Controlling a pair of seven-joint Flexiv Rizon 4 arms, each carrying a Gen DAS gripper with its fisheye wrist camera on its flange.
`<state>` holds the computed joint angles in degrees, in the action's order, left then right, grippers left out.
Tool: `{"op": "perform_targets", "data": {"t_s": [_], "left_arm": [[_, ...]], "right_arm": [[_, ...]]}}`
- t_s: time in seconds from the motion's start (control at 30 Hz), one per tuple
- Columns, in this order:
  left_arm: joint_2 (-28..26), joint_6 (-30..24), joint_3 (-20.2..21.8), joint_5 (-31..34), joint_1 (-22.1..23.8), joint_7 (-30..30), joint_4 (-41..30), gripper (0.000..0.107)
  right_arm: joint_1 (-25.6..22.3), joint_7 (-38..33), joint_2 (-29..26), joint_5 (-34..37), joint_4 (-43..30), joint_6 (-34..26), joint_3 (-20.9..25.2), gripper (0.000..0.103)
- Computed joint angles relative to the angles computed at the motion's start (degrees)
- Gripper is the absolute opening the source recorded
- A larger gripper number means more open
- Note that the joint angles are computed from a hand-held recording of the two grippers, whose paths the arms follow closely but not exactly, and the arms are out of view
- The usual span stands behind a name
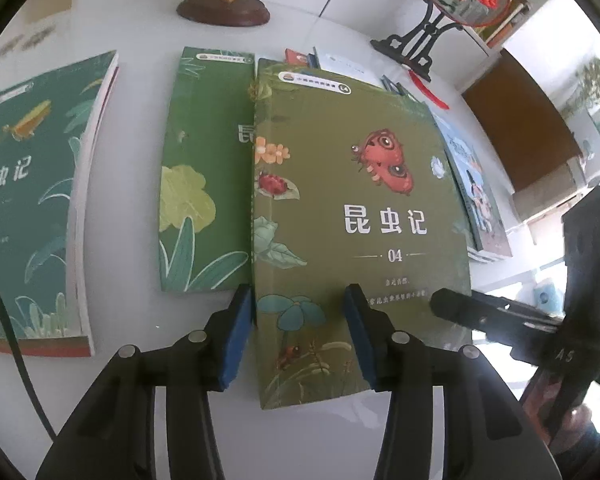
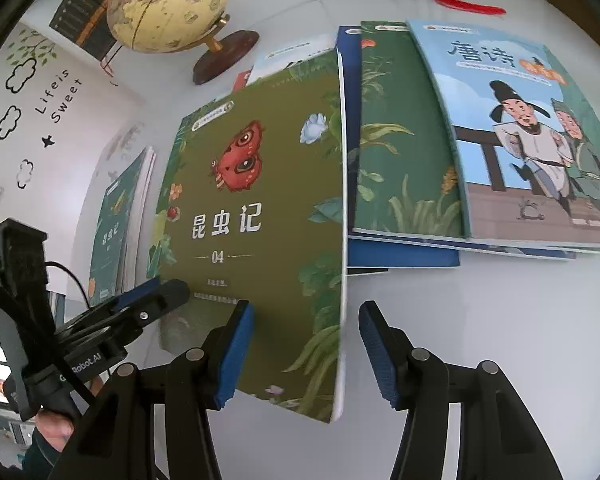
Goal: Organize books
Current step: 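Lift the olive book and carry it over the dark green book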
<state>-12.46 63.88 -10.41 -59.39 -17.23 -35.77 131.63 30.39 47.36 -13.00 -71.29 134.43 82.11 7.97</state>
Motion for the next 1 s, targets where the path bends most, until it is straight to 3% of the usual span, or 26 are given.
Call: {"op": "perform_targets", "data": {"t_s": [0.07,0.13,0.2,0.27,0.4,0.5,0.6,0.63,0.9,1.0], "left_arm": [[0.5,-0.1,0.0,-0.1,0.0,0.1,0.3,0.043],[1.9,0.0,0.1,-0.9,-0.2,1.6,0.8,0.043],[4.0,-1.3,0.2,-4.0,-0.4,4.5,1.5,0.041],[5.5,-4.0,0.9,-7.7,-0.6,7.2,1.5,0.04],[7.3,-10.3,2.3,-12.6,-1.2,9.3,1.0,0.04],[6.0,-1.5,1.6,-11.4,-4.1,9.7,1.0,0.037],[3.9,1.2,1.3,-9.3,-4.6,8.8,0.5,0.016],[3.4,2.4,1.2,-8.0,-4.8,8.6,0.5,0.014],[5.3,13.4,-1.7,-10.4,-8.8,17.8,3.2,0.014],[5.9,11.2,-0.8,-9.5,-8.6,15.9,2.5,0.014]], "right_arm": [[0.0,4.1,-0.5,-4.5,-0.6,1.4,-1.3,0.051],[0.0,2.4,-0.2,-2.5,-0.7,-0.6,0.1,0.05],[0.3,0.0,0.5,0.0,-0.7,-2.9,1.3,0.043],[0.9,-4.2,1.6,4.5,-0.6,-5.8,2.9,0.036],[1.0,-4.5,3.3,4.6,0.1,-6.7,3.0,0.034],[1.5,-8.4,3.5,9.0,-0.4,-9.5,4.4,0.032],[2.2,-11.0,4.0,11.6,-0.9,-11.5,5.0,0.032],[2.4,-11.4,4.1,12.0,-1.0,-11.9,5.1,0.032],[4.4,-13.8,4.8,15.2,-3.3,-19.5,6.0,0.032],[5.1,-17.3,5.0,17.1,-4.8,-23.5,7.1,0.032]]}}
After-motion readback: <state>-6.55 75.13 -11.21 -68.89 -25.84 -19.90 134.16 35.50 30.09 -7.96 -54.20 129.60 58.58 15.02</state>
